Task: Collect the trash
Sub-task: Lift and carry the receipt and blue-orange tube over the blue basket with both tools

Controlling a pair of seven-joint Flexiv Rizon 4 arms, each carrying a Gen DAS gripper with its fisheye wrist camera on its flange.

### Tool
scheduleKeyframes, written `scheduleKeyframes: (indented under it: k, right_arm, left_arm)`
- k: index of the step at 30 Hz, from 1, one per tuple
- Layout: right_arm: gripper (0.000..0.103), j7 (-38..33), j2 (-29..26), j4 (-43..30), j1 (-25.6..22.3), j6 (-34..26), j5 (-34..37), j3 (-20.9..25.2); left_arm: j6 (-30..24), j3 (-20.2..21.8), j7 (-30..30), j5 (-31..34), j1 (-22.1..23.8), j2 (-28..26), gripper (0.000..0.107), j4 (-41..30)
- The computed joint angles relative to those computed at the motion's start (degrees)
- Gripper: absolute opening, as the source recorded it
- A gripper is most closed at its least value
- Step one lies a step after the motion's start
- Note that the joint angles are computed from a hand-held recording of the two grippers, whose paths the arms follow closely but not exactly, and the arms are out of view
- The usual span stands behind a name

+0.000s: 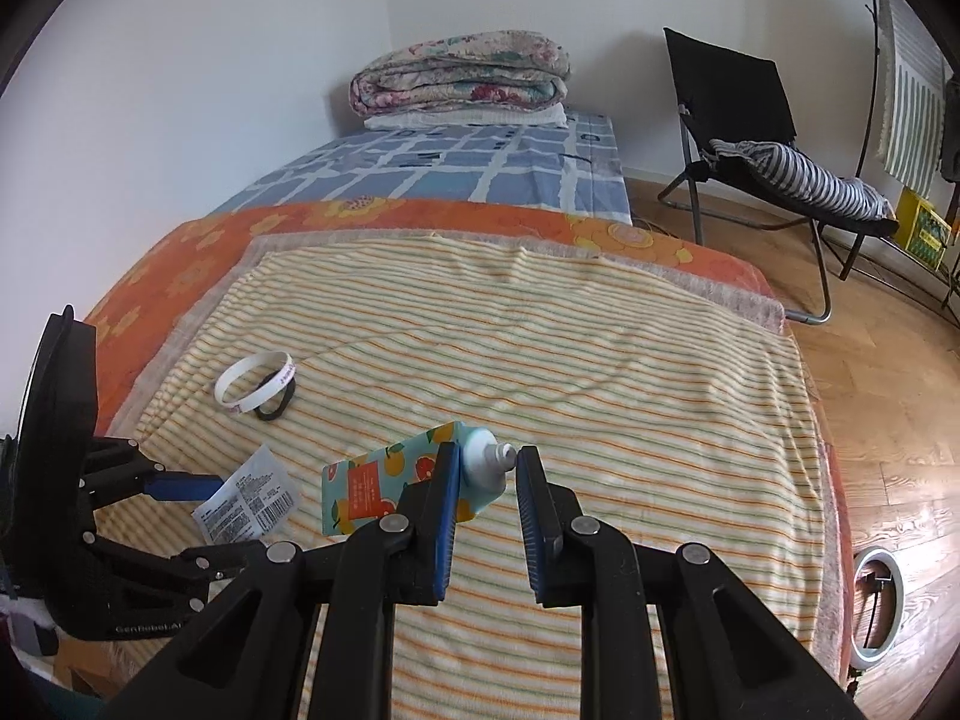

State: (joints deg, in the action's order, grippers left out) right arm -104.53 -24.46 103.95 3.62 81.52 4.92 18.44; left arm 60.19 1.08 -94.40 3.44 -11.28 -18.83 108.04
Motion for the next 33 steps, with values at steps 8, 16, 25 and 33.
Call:
scheduleKeyframes:
  k: [8, 16, 25, 33]
  right_arm:
    - [0.018, -2.80, 3.08, 3.38, -1.10, 1.59, 0.59, 1.12]
    - [0.018, -10.84, 7.88, 6.82, -4.58, 1.17, 7.77, 5.20]
    - [0.018, -25.92, 16.21, 10.59, -6.90, -2.90, 23.92, 8.34]
    - [0.018, -36.80, 23.94, 17.02, -4.42, -5.82, 33.79, 6.18]
  left_arm:
    - [1.12, 0.21, -1.38, 1.02, -0.23, 4.63, 0.052, 3.57]
    - [3.14, -0.69, -4.10, 2.79, -0.68, 11.34, 0.052, 8.83]
    - [5.27, -2.89, -7.62, 5.33, -1.69, 18.90, 0.052, 15.55]
    - [6.72, -5.18, -10.92, 7.62, -2.06, 24.09, 0.052, 21.14]
